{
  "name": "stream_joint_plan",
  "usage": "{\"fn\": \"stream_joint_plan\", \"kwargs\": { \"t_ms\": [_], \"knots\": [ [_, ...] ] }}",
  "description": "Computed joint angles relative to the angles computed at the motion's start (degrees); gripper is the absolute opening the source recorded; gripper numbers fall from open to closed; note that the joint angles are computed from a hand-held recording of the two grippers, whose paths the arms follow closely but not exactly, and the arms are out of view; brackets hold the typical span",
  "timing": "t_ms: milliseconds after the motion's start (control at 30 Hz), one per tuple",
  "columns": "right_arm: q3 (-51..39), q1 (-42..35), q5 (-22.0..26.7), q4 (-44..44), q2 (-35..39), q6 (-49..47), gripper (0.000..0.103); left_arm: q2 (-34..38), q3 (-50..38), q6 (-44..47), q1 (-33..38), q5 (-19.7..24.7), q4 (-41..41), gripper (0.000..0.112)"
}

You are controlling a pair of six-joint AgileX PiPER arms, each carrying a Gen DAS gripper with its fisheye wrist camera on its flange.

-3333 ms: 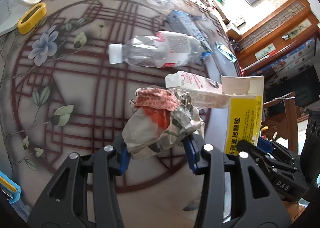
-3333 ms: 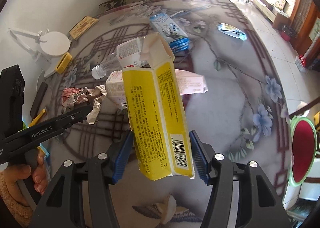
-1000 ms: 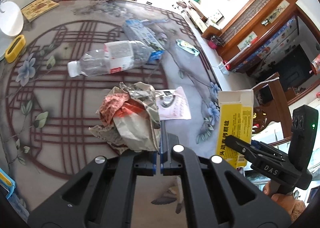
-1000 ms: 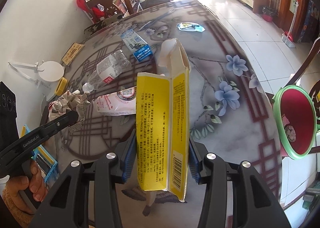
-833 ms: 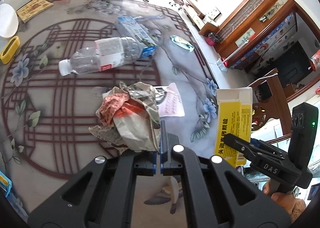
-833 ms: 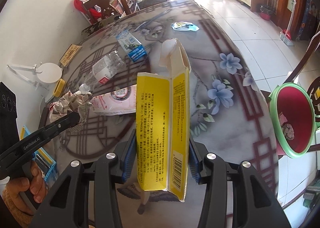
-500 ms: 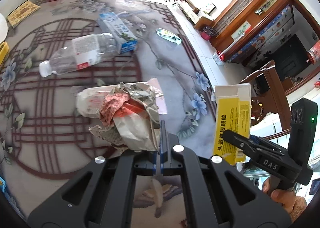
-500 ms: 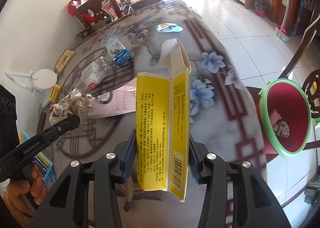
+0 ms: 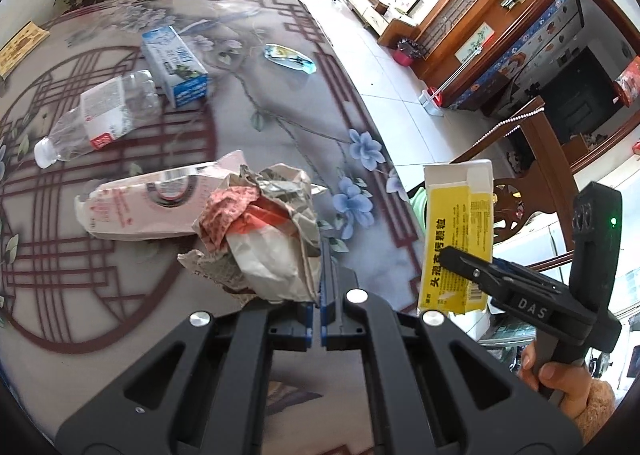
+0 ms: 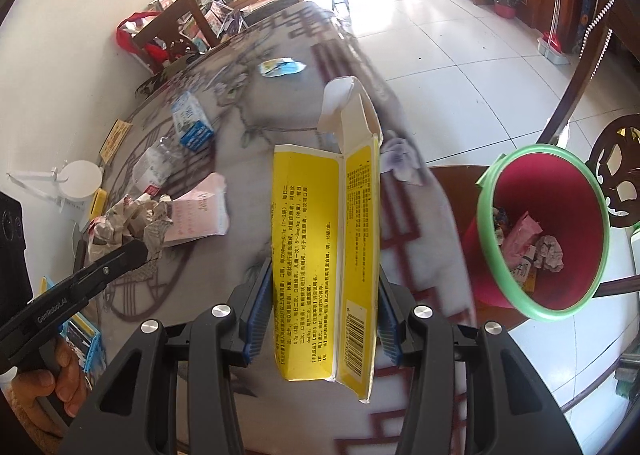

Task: Collect trash

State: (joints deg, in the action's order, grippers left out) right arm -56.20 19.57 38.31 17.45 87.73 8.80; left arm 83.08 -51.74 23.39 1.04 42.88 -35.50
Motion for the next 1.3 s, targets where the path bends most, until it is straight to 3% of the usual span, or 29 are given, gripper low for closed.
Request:
{"fn": "stream_joint_plan", "kwargs": {
  "t_ms": [500,833,1300],
  "knots": [
    [0.64,-21.11,2.02,4.24,1.86,-14.47,0.045,4.74,-5.01,-16.36,-11.87,-4.06,9.40,0.001],
    [-0.93,-34.24,1.96,3.28,4.85,-18.65,0.045,11.88,-12.98,-19.97,-19.64,-2.56,12.20,0.001],
    [-1.51,-39.42,0.51,-0.03,7.83,-20.21,0.047,24.52,-30.64,-16.64,-31.46,2.11,11.32,0.001]
  ]
}}
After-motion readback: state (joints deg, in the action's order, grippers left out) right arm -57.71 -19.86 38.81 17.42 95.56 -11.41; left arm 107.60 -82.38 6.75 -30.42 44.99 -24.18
